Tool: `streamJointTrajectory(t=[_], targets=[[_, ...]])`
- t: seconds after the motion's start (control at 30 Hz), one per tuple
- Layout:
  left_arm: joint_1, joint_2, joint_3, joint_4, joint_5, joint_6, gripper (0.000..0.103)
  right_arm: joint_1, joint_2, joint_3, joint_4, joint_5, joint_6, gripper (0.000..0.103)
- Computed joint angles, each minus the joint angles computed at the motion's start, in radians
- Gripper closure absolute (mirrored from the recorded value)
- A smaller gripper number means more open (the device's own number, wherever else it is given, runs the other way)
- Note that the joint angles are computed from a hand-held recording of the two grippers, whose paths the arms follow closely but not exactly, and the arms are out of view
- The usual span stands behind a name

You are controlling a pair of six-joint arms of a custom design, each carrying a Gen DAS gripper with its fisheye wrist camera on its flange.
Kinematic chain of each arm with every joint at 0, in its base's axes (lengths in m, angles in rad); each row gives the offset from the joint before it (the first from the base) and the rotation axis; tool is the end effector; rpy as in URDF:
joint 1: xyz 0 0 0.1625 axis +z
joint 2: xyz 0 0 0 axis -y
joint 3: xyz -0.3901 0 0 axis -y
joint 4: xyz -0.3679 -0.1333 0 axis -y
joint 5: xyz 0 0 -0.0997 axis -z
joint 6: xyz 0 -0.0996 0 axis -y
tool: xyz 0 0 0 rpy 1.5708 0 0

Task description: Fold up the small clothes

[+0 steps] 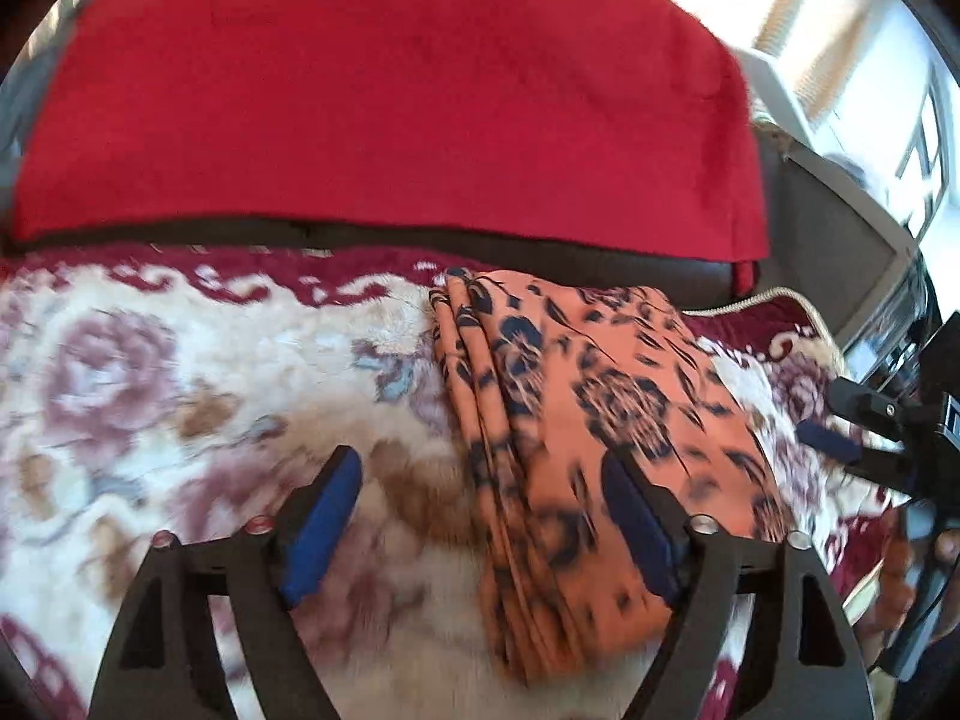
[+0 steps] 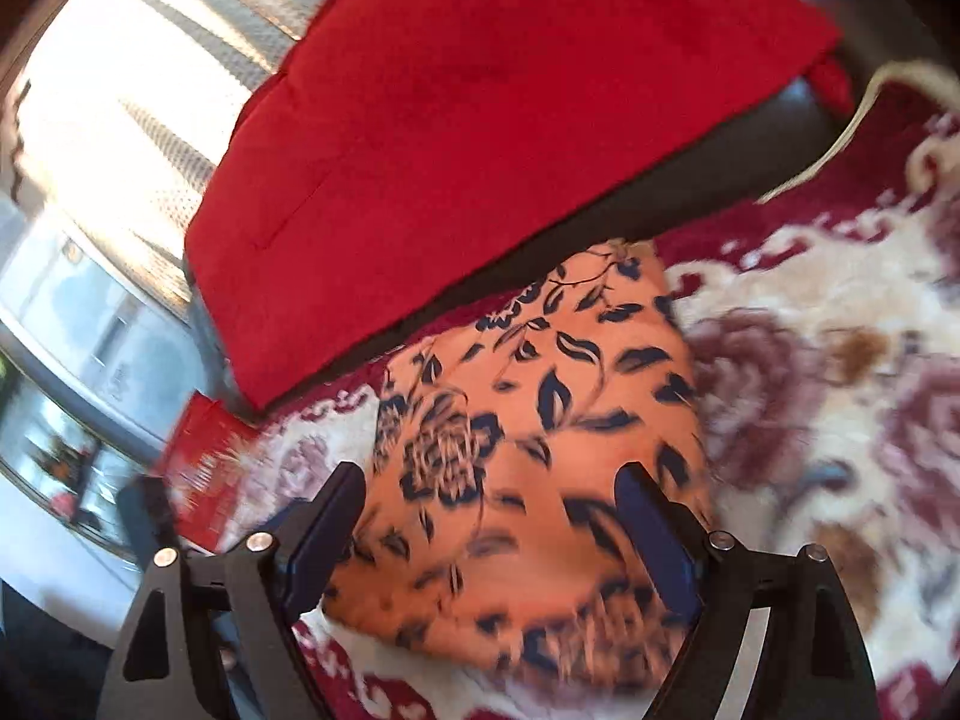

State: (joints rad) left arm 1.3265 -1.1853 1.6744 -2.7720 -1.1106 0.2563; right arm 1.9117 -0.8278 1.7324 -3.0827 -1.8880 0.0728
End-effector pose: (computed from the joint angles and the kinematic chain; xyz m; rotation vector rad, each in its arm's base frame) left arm 0.0259 -0.6302 0.3487 0.4131 2.5053 -0.9372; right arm 0.3060 -0.5569 0.1397 0.2357 -2.8006 0.9530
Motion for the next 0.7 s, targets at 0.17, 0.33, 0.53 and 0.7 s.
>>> streamJointTrajectory(t=[0.17,0.33,0.53,0.7], targets=[[-0.099,-0.122,0.25,-0.238,0.17,0.047,0.0,0.123,-0.034,0.16,-0.112,-0.27,-0.048,0.011],[-0.144,-0.149,0.259,-0.051,0.3,-0.074,0.0,0.179,-0.024,0.232,-0.112,-0.424,-0.044,0.0],[-0.191,-0.215,0.313,-0.05,0.352,-0.12,0.0,0.253,-0.025,0.226,-0.119,-0.518,-0.081,0.0],[-0.216,-0.242,0.326,-0.027,0.371,-0.124,0.0,0.277,-0.012,0.2,-0.051,-0.55,-0.079,0.0]])
